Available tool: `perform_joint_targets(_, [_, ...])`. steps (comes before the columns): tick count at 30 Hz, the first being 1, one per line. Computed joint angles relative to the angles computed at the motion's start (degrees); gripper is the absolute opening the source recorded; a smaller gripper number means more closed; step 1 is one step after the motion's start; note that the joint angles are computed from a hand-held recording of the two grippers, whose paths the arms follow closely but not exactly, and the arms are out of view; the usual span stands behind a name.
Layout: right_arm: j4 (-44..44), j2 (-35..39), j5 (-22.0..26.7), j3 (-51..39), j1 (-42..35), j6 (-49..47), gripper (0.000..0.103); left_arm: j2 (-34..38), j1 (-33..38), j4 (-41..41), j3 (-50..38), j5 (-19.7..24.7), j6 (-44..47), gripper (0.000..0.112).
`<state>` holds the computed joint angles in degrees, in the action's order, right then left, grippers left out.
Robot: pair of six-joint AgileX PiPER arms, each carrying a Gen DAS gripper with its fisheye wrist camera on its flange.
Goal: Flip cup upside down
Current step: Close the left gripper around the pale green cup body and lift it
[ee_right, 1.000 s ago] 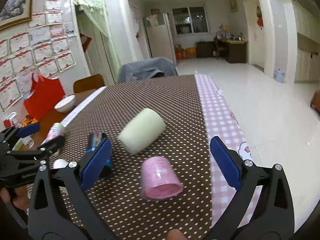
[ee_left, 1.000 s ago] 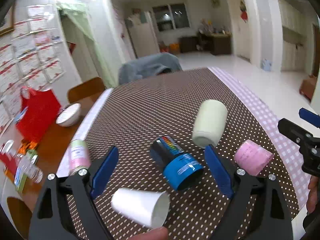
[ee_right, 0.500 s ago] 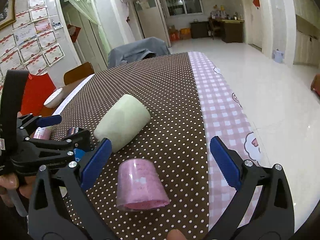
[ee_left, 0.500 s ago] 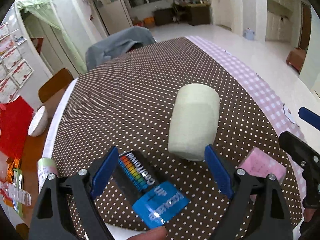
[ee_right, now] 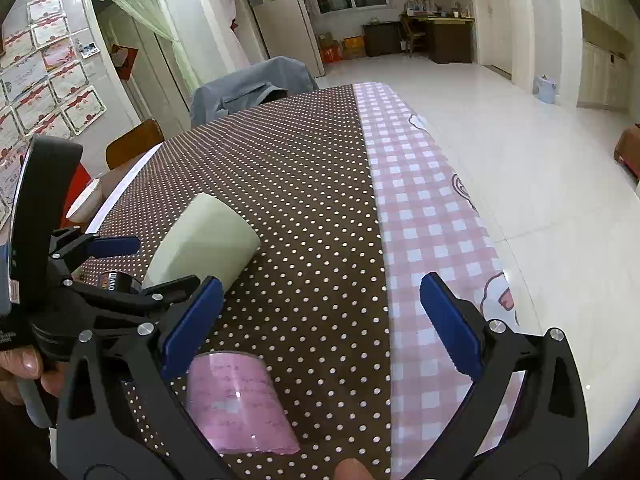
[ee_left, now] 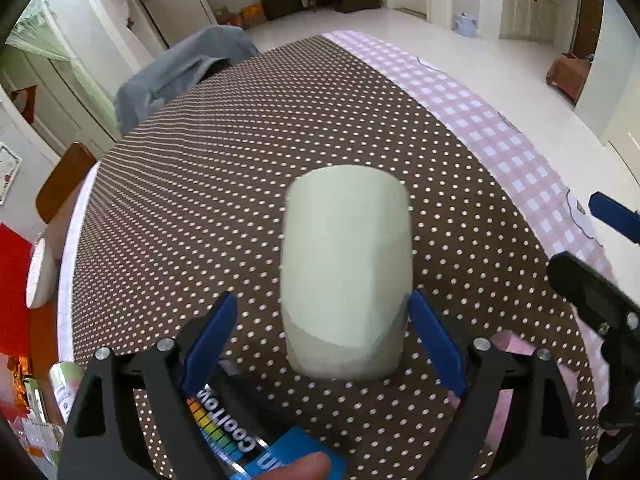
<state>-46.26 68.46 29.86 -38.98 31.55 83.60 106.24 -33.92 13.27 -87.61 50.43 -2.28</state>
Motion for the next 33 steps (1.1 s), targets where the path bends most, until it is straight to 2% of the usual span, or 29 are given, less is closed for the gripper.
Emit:
perform_joint_targets(8, [2.6, 0.3, -2.6, 0.3, -2.9, -3.3, 0.097, 7.4, 0.2, -4.0, -10.3, 5.5, 2.8, 0.086])
perform_joint_targets(17, [2.9, -0.4, -3.0, 0.5, -3.6, -3.6, 0.097, 9.1, 0.3, -4.9, -12.7, 6.5, 4.4, 0.082])
perform_joint_targets(21, [1.8, -2.0, -1.0, 1.0, -1.6, -1.8, 0.097, 7.1, 1.4, -8.9, -11.0, 5.8, 7.2, 0.079])
perform_joint_targets(26, [0.1, -3.9, 1.9, 1.1, 1.1, 0.7, 0.097, 3.5, 1.2, -8.9, -8.0, 3.8, 7.4, 0.077])
perform_joint_targets(33, [-3.8, -6.9, 8.2, 1.4, 8.3, 6.9, 0.097, -2.4, 0.6, -8.1, -3.3, 2.7, 7.3, 0.077])
